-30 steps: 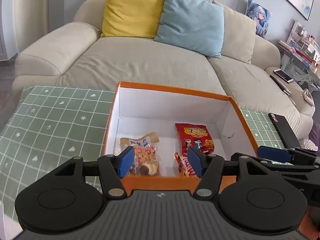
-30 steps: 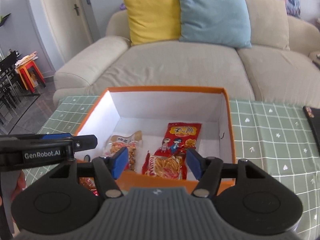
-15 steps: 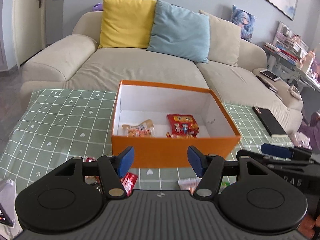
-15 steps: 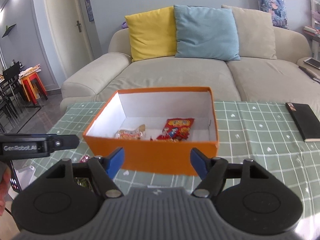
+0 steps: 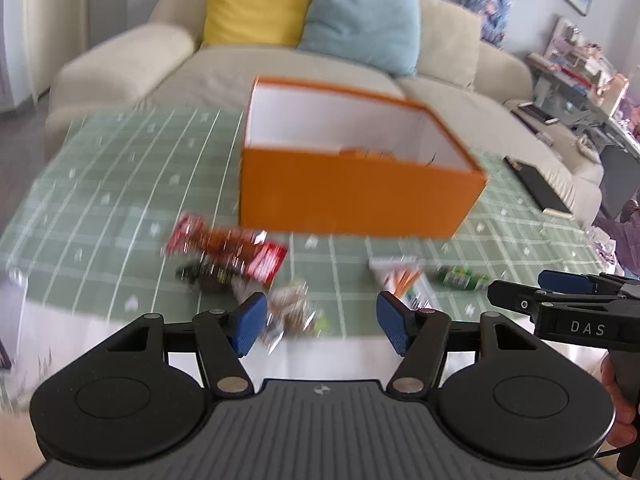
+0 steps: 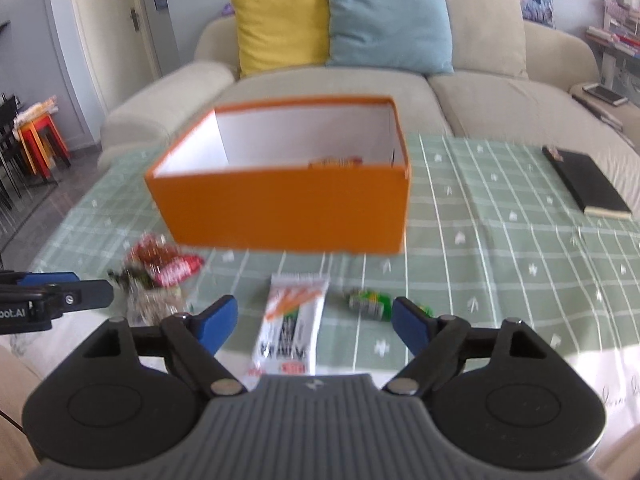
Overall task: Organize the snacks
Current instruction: 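Withdraw both tools from the box back toward the remaining snacks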
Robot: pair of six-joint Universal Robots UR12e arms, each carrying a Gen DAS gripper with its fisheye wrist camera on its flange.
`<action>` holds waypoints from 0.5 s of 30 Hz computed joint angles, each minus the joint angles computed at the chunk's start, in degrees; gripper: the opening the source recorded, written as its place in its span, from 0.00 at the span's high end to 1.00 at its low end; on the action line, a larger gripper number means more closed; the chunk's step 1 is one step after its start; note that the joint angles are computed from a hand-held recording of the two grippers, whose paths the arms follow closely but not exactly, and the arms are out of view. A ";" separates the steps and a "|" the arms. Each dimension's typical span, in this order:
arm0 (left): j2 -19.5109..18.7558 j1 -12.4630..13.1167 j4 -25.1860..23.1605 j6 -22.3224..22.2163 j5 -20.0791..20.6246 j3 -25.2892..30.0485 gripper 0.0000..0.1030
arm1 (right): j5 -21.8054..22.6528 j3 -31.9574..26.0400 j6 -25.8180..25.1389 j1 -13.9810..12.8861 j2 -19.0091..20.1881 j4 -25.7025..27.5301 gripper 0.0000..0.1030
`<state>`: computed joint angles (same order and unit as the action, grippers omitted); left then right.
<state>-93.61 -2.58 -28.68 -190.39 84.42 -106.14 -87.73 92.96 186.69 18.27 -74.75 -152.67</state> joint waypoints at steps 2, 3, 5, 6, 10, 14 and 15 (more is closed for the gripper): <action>0.31 0.47 -0.35 -0.69 -0.32 -0.91 0.28 | -0.22 0.14 -0.40 0.35 0.23 1.13 0.20; 0.29 0.69 -0.57 -1.07 -0.47 -1.16 0.28 | -0.35 -0.12 -0.59 0.51 0.53 1.74 0.19; 0.49 1.10 -0.38 -1.59 -0.90 -1.96 0.28 | -0.39 -0.27 -1.34 0.80 0.89 2.65 0.19; 0.45 1.36 -0.24 -1.77 -1.31 -2.24 0.28 | -0.42 -0.30 -1.80 0.94 1.04 2.86 0.18; 0.57 1.95 0.46 -2.38 -2.34 -3.49 0.28 | -1.14 -0.39 -4.39 1.72 1.68 4.25 0.18; 0.35 2.23 0.95 -2.85 -2.58 -4.06 0.28 | -0.95 -1.01 -5.68 2.13 2.45 6.79 0.17; 0.28 2.32 1.20 -3.09 -2.60 -4.17 0.28 | -1.08 -1.26 -6.00 2.24 2.69 7.44 0.17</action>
<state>-93.34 -0.26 -27.47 -193.48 81.82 -110.31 -88.81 91.70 180.69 20.51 -72.06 -145.22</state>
